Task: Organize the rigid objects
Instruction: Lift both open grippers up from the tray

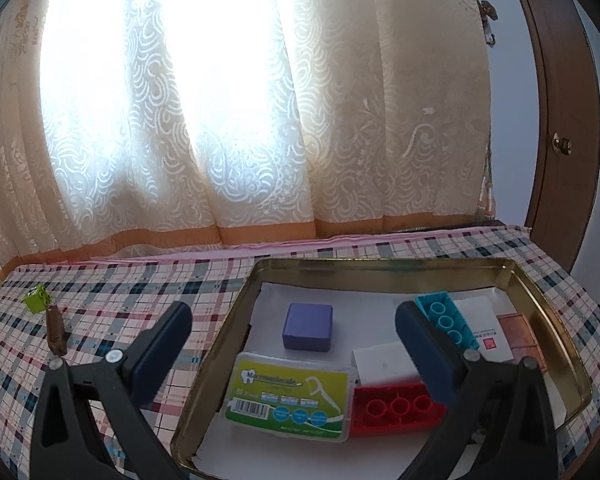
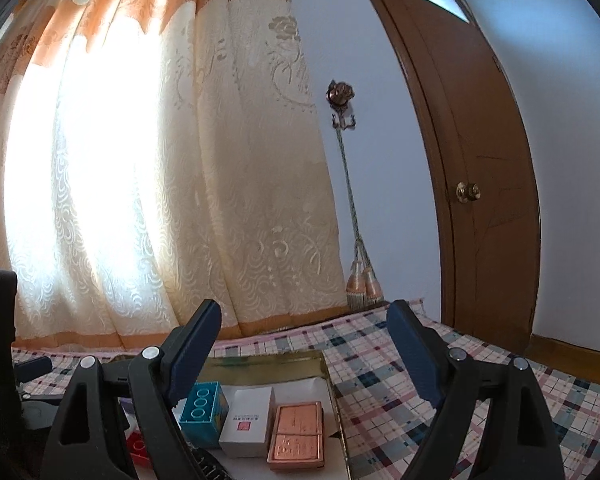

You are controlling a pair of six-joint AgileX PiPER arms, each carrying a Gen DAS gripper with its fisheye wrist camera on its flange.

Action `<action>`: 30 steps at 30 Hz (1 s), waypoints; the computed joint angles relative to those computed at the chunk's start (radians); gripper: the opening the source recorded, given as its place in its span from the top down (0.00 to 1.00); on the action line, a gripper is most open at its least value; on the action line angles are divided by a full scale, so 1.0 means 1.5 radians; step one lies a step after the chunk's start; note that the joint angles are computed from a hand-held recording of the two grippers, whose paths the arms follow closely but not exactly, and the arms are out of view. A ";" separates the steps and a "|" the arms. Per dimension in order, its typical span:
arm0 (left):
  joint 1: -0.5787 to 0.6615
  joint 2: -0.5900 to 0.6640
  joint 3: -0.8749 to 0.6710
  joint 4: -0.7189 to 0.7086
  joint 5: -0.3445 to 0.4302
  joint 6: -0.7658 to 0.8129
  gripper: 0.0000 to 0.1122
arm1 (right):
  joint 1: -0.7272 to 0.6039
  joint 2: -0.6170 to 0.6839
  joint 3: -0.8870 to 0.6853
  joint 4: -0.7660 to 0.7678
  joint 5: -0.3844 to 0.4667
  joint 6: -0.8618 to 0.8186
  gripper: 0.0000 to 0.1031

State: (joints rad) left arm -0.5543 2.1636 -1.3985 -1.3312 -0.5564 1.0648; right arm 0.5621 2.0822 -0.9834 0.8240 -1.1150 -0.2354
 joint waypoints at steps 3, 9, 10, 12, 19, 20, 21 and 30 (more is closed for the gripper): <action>-0.006 0.000 0.007 0.019 -0.019 -0.020 0.09 | 0.003 0.002 -0.001 0.003 -0.008 -0.003 0.16; -0.021 0.012 0.010 0.034 -0.053 -0.024 0.09 | 0.001 0.001 -0.002 -0.002 -0.002 -0.005 0.16; -0.023 0.013 0.011 0.035 -0.058 -0.023 0.09 | 0.000 0.001 -0.001 -0.004 -0.002 -0.004 0.16; -0.028 0.013 0.011 0.034 -0.057 -0.013 0.09 | 0.000 0.001 0.000 -0.008 0.000 -0.001 0.16; -0.044 -0.005 0.047 0.073 -0.069 -0.048 0.08 | -0.002 -0.002 0.007 -0.015 -0.001 0.010 0.16; -0.046 -0.008 0.053 0.080 -0.069 -0.055 0.09 | -0.003 -0.003 0.009 -0.018 0.000 0.014 0.16; -0.047 -0.011 0.060 0.089 -0.071 -0.065 0.09 | -0.002 -0.003 0.010 -0.018 -0.001 0.017 0.16; -0.060 -0.028 0.097 0.118 -0.086 -0.102 0.08 | -0.007 -0.007 0.017 0.003 0.001 0.045 0.16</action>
State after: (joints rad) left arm -0.6450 2.1209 -1.2536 -1.1536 -0.6847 0.9124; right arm 0.5509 2.0724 -0.9573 0.8288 -1.1127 -0.1686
